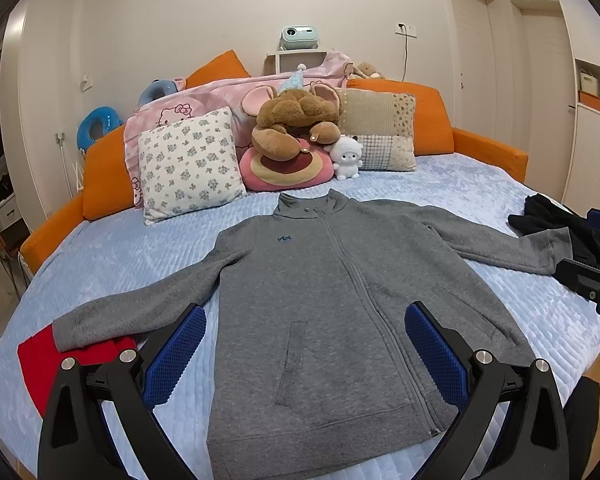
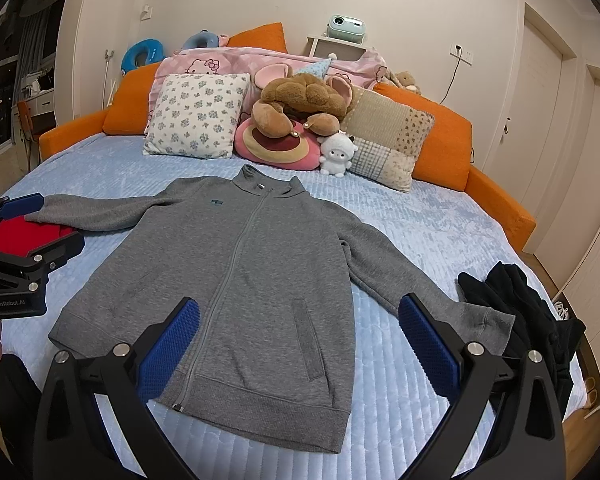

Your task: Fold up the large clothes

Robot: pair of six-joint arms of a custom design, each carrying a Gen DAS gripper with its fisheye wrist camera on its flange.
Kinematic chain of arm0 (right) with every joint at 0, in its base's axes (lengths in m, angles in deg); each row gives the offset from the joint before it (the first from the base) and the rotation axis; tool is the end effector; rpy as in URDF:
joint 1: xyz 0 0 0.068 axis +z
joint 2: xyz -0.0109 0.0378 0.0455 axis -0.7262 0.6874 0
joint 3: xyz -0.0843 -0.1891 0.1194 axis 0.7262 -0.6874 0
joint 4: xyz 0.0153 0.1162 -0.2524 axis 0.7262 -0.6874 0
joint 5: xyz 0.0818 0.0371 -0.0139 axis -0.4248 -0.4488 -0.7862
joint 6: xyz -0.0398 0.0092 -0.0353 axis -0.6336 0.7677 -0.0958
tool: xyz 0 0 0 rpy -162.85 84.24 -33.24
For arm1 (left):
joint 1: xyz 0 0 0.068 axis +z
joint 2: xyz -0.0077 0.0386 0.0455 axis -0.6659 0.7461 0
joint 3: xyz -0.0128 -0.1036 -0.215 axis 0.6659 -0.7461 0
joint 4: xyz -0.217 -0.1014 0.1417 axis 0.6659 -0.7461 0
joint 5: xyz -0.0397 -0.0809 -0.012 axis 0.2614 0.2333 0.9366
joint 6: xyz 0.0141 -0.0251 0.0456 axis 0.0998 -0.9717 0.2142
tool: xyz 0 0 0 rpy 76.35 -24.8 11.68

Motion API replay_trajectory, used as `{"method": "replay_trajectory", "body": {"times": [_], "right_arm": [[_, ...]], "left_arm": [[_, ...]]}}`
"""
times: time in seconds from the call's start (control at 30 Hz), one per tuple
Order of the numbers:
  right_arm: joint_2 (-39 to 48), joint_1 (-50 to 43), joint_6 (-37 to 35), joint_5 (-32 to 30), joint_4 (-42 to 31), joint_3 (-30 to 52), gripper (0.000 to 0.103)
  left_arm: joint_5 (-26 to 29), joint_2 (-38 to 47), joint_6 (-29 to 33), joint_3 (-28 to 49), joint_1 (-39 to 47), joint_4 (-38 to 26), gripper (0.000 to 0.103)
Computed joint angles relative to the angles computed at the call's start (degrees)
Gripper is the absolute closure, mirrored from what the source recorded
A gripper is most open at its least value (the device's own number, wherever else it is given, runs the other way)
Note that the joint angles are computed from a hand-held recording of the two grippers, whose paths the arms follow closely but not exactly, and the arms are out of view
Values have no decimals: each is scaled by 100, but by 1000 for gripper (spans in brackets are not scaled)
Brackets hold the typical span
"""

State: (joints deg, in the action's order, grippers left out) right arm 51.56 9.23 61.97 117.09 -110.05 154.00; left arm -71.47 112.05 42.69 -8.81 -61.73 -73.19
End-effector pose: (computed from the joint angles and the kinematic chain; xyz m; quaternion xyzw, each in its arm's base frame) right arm 0.1802 0.2279 0.4140 -0.1415 0.8774 0.0036 0.4584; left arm 0.1714 -0.0498 0.3302 0.0341 0.8757 0.0430 0.4798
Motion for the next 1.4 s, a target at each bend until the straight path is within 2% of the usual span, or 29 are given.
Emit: {"method": "replay_trajectory", "body": {"times": [0.77, 1.4], "right_arm": [[45, 5, -6, -3, -74, 98, 5], [-257, -256, -131, -159, 122, -352, 4]], "left_arm": [[-107, 23, -2, -126, -110, 137, 2], [-268, 232, -95, -4, -341, 125, 2]]}}
